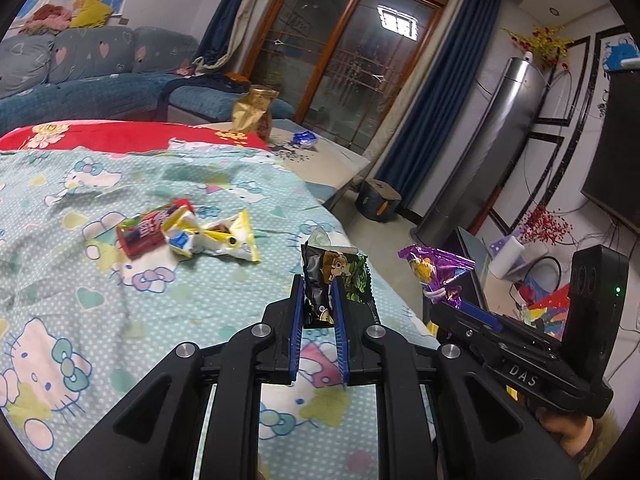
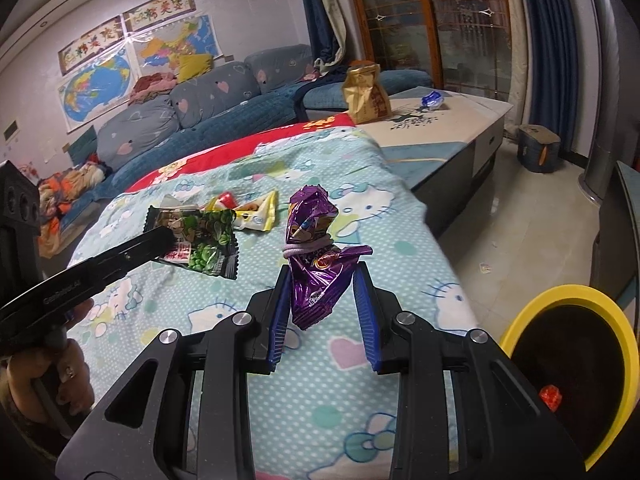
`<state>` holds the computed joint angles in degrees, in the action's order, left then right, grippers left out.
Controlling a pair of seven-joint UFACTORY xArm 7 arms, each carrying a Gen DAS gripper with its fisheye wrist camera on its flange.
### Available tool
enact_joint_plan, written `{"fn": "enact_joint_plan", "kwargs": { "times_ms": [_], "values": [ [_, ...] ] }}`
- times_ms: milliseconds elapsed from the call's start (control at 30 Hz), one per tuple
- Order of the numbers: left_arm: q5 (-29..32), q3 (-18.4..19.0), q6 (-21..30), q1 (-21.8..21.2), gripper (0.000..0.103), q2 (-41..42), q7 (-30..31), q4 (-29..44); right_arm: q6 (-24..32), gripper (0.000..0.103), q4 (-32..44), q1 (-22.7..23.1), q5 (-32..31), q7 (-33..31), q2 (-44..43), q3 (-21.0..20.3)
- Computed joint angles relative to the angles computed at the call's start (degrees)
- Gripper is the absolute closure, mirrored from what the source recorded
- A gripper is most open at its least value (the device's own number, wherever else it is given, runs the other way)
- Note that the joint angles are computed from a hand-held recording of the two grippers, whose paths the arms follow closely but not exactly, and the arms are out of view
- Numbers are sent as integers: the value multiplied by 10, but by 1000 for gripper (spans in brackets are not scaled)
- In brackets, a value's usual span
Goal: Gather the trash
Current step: 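Carry the snack pack and purple wrapper over the yellow bin with both tools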
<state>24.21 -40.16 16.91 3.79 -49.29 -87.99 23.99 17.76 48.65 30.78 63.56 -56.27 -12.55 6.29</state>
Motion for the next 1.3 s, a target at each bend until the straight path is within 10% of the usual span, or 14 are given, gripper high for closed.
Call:
{"fn": "enact_joint_plan", "kwargs": {
  "times_ms": [1300],
  "values": [
    [119, -186, -26, 150, 90, 192, 27, 207, -11, 78, -61, -86, 6, 16, -35, -83]
  ]
}}
